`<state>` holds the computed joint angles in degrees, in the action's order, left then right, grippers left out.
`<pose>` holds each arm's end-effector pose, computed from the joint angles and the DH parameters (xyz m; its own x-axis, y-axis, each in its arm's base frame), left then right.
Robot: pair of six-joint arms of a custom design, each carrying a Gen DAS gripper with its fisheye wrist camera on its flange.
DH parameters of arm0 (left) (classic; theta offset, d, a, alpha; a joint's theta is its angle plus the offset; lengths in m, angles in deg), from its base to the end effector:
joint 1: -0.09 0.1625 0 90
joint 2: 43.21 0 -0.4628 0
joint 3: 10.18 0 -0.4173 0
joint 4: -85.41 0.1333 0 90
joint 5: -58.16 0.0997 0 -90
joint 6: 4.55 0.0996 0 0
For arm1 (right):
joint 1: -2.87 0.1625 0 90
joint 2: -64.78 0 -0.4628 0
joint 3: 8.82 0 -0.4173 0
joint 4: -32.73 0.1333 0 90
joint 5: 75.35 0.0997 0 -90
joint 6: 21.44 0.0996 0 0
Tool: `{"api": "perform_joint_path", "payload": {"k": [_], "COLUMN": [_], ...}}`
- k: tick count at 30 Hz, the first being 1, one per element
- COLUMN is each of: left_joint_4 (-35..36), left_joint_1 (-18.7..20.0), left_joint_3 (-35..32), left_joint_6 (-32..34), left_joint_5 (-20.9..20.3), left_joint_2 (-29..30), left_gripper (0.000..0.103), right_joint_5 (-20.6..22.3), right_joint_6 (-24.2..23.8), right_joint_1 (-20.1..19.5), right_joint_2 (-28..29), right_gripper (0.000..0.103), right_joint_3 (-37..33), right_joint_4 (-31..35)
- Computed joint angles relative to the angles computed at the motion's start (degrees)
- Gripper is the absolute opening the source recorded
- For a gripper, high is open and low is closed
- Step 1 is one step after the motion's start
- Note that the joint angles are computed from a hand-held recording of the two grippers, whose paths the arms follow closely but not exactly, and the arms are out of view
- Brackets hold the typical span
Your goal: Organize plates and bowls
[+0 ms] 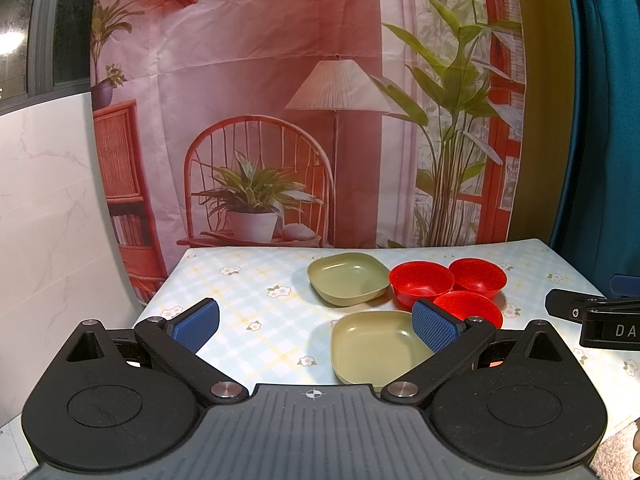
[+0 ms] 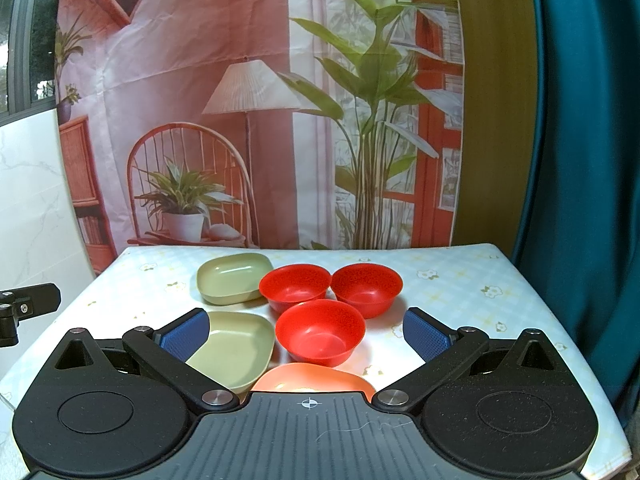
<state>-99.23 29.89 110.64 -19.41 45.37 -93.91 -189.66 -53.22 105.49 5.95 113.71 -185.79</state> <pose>-0.3496 -0.4658 0.1495 -0.6483 -0.1247 -0.7511 0.6448 0.4347 -0.6287 0.2100 -0.5156 0.2360 -0.7762 -0.0789 0.6255 -0.5903 0.4395 -0.6771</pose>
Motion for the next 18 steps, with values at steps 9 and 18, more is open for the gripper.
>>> {"api": "perform_joint_path", "payload": {"k": [9,18], "left_joint_4": [-0.50,-0.99], "left_joint_1": [0.07,0.17], "left_joint_3": [0.10,0.17], "left_joint_6": [0.31,0.43], "left_joint_5": [-0.06,0.05], "left_joint_2": [0.08,0.17], "left_gripper": [0.103,0.103], "right_joint_5": [0.07,0.11], "right_joint_6": [-0.06,0.07], "right_joint_1": [-0.07,-0.10], "right_joint_2": [0.04,-0.09], "right_gripper": [0.103,0.103], "right_joint_3": [-0.04,0.03], "right_joint_4": [-0.02,0.15]}}
